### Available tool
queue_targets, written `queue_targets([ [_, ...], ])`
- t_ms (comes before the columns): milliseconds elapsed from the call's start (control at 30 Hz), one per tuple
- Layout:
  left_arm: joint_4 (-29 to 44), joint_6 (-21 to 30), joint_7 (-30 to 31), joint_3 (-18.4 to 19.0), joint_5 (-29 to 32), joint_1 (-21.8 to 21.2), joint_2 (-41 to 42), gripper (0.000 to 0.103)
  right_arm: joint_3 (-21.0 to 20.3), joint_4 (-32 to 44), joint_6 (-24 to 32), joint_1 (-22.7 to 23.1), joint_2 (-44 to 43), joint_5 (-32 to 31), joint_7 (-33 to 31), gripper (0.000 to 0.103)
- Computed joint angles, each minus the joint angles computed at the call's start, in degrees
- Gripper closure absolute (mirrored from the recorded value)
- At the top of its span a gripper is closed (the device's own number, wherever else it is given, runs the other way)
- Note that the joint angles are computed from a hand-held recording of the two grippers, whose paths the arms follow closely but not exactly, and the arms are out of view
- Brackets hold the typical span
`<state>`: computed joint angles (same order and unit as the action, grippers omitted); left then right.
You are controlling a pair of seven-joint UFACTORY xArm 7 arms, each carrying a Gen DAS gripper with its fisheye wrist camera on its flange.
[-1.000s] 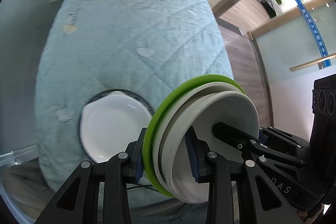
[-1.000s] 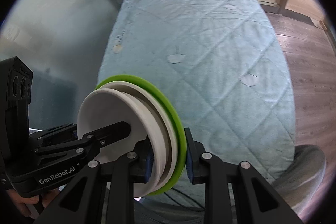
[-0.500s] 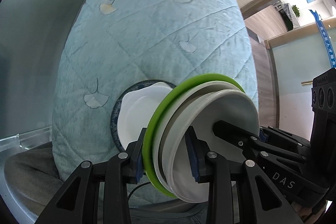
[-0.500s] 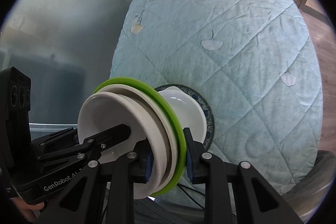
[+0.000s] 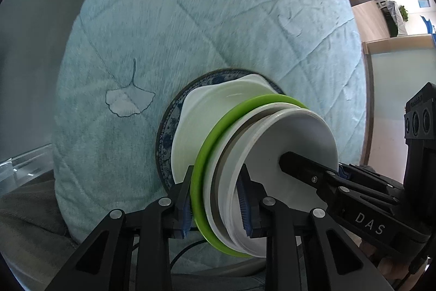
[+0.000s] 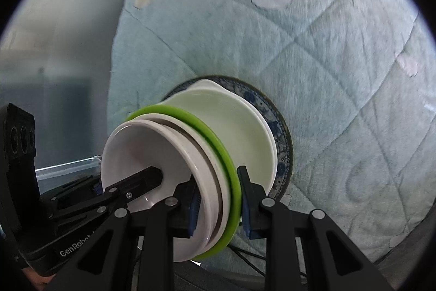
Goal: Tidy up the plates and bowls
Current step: 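Lift and carry the bowl stack with both grippers over the plate stack, then lower the bowl stack onto the plates and open both grippers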
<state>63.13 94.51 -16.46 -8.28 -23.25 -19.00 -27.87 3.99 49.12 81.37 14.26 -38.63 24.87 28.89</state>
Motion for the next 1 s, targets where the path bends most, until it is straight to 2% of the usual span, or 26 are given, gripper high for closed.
queue_targets([
  [500, -2.1, -3.2, -0.1, -0.5, 0.3, -0.5, 0.9, 0.078, -0.8, -1.5, -2.3, -0.4, 1.7, -0.1, -1.3, 0.078],
  [700, -2.0, -3.4, -0.2, -1.1, 1.5, -0.8, 0.4, 0.079, 0.2, -1.1, -1.6, -0.8, 1.5, -1.9, -0.8, 0.071],
  [800, -1.5, -5.0, -1.1, -1.2, 2.4, -0.5, -1.1, 0.069, 0.8, 0.3, -1.1, -1.0, 1.2, -3.8, -0.4, 0.055],
  [867, 0.4, -5.4, -1.4, -2.3, 5.4, -0.4, -1.8, 0.053, 1.0, 1.5, -0.7, -1.4, 0.2, -5.7, -0.5, 0.048],
  [900, 1.4, -5.2, -1.5, -2.8, 7.2, -0.3, -2.0, 0.047, 1.1, 2.1, -0.3, -1.6, -0.3, -6.8, -0.6, 0.042],
  [967, 3.1, -6.0, -1.7, -3.8, 10.3, -0.2, -3.1, 0.029, 1.3, 3.4, 0.9, -2.3, -1.8, -9.5, -0.8, 0.028],
  [1000, 3.7, -6.9, -1.7, -4.0, 11.1, -0.2, -4.0, 0.025, 1.3, 3.9, 1.6, -2.6, -2.5, -10.6, -1.1, 0.02],
])
